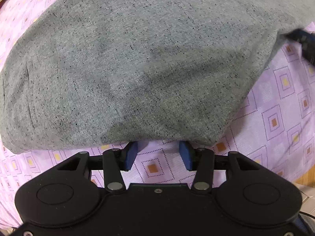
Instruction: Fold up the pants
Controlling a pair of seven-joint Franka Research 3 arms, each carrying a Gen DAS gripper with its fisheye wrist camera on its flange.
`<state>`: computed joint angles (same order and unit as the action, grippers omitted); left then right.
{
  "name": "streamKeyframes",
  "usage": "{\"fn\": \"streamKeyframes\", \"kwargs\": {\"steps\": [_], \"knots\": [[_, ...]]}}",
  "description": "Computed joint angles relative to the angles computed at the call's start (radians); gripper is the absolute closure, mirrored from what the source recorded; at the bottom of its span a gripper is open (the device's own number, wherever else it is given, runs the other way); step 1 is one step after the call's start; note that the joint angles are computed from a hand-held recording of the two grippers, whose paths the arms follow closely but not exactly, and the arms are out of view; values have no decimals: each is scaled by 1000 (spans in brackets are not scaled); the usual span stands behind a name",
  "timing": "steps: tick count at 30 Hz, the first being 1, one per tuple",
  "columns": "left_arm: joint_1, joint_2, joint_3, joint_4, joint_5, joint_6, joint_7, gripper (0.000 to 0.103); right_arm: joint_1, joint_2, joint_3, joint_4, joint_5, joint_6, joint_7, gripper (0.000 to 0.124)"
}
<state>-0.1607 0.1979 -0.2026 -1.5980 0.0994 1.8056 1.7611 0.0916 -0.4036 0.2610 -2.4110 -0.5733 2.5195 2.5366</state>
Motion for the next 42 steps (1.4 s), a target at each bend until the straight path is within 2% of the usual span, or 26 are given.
{"fn": "streamKeyframes", "kwargs": {"steps": [4, 5, 7, 9, 11, 14, 15, 17, 18, 20, 21, 24, 27, 29, 32, 35, 38, 39, 40, 41, 42], "knots": [[4, -20, -1, -25, -10, 15, 11, 48, -38, 5, 26, 72, -42, -233, 90, 110], [6, -27, 0, -37, -13, 22, 16, 48, -37, -13, 30, 66, -67, -245, 140, 110], [13, -38, 3, -56, -17, 35, 41, 49, -25, -54, 35, 47, -118, -213, 199, 110], [19, -65, 6, -73, -23, 39, 59, 56, 10, -67, 21, 34, -141, -122, 149, 110], [25, -100, 9, -105, -46, 77, 63, 57, 58, -43, -4, 34, -116, -17, 28, 110], [24, -148, 12, -164, -75, 186, 44, 56, 114, 26, -33, 53, -31, 84, -176, 110], [21, -152, 11, -174, -74, 212, 28, 55, 124, 42, -39, 58, 2, 85, -229, 110], [12, -135, 9, -165, -45, 207, 2, 54, 134, 76, -54, 77, 68, 35, -334, 110], [7, -123, 8, -162, -13, 193, -10, 49, 124, 78, -54, 75, 75, 10, -360, 110], [6, -134, 10, -196, 13, 227, -11, 42, 81, 29, -65, 9, 56, 66, -365, 110], [9, -142, 13, -207, 16, 236, -9, 40, 53, 15, -63, 2, 47, 48, -366, 110], [17, -143, 20, -201, 8, 204, -20, 40, -15, -27, -87, -37, 47, 38, -350, 110], [17, -158, 21, -222, 32, 205, -58, 38, -82, -60, -127, -75, 65, 72, -390, 110], [11, -163, 17, -221, 75, 183, -93, 39, -99, -75, -184, -96, 109, 114, -490, 110], [-23, -141, -4, -182, 184, 68, -200, 49, -116, -77, -253, -113, 164, 179, -652, 109], [-53, -125, -16, -127, 228, -25, -311, 55, -156, -58, -283, -85, 218, 189, -734, 109], [-81, -127, -27, -75, 229, -46, -452, 55, -139, -49, -357, -97, 316, 332, -856, 109], [-93, -123, -33, -56, 234, -50, -497, 55, -131, -26, -375, -81, 342, 335, -900, 108], [-107, -111, -40, -28, 242, -59, -543, 55, -122, 4, -394, -53, 376, 301, -943, 108], [-123, -92, -48, 6, 243, -74, -589, 55, -123, 43, -401, -5, 406, 213, -972, 107], [-141, -38, -55, 75, 246, -91, -624, 55, -148, 84, -388, 25, 420, 162, -996, 106]]}}
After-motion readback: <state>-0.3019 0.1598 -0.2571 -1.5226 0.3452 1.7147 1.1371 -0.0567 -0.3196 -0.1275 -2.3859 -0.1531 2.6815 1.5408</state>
